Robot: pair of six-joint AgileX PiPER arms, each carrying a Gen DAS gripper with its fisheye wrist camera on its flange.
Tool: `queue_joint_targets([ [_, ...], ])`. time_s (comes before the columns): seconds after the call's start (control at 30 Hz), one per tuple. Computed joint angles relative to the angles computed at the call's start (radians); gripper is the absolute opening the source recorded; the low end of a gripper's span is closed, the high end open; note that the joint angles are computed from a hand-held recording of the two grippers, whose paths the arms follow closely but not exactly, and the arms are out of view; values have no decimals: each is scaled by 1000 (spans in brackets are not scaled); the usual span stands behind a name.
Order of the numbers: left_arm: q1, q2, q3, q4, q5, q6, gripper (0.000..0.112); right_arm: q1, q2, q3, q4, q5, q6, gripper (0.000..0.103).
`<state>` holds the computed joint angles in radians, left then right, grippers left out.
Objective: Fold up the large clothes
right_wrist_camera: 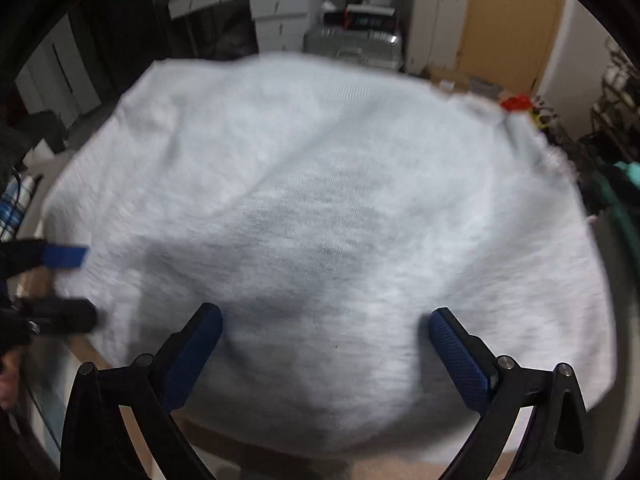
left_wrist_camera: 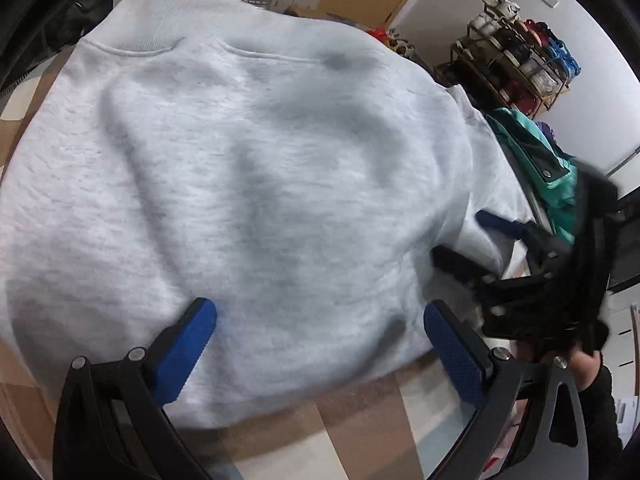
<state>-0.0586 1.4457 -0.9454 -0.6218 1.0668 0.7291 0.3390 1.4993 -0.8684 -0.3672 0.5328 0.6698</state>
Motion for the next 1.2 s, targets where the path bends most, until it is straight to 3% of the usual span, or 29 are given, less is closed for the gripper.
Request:
queue_joint_targets([
  [0.07, -17, -20, 19, 22, -21, 0, 101, 9, -12, 52, -75, -54, 79, 103],
  [0.13, -58, -42, 40, 57, -71, -18, 101, 81, 3, 46, -225, 5, 245, 103],
  [0.2, -95, -81, 74, 91, -128, -43, 101, 97, 2, 42, -236, 29, 277, 103],
  [0.27, -102, -111, 90, 99, -135, -59, 101, 57, -25, 32, -93, 37, 149, 103],
  [0.33, -44, -128, 86, 45, -95, -29, 101, 17, -69, 2, 39, 89, 21, 102],
  [0.4, 21, -152, 66, 0, -61, -27, 101, 24, -182, 30, 19, 76, 41, 103],
  [0.47, 53, -179, 60, -27, -80, -19, 101, 65, -242, 29, -97, 92, 154, 103],
  [0.57, -9, -140, 29, 14, -145, -74, 101, 68, -169, -38, -125, 92, 167, 103],
  [0.63, -94, -64, -4, 130, -211, -189, 101, 40, -34, -119, -137, 121, 149, 103],
  [0.7, -88, 11, 0, 129, -234, -191, 101, -29, 103, -194, -25, 122, 3, 103],
  [0.73, -56, 29, 13, 81, -232, -135, 101, -56, 142, -185, 50, 82, -61, 103],
  [0.8, -16, 6, 57, 15, -243, -42, 101, -85, 122, -100, 80, -49, -78, 103],
  [0.83, -19, -2, 66, 18, -245, -39, 101, -76, 113, -73, 35, -74, -44, 103],
  [0.9, 1, -14, 84, -10, -236, -20, 101, -52, 89, -35, -14, -74, -22, 103],
  [1.07, 23, -66, 135, -2, -205, 8, 101, -52, 21, 54, 93, -85, -175, 103],
  [1.2, 19, -67, 131, -5, -205, 13, 101, -26, -25, 97, 123, -45, -195, 103],
])
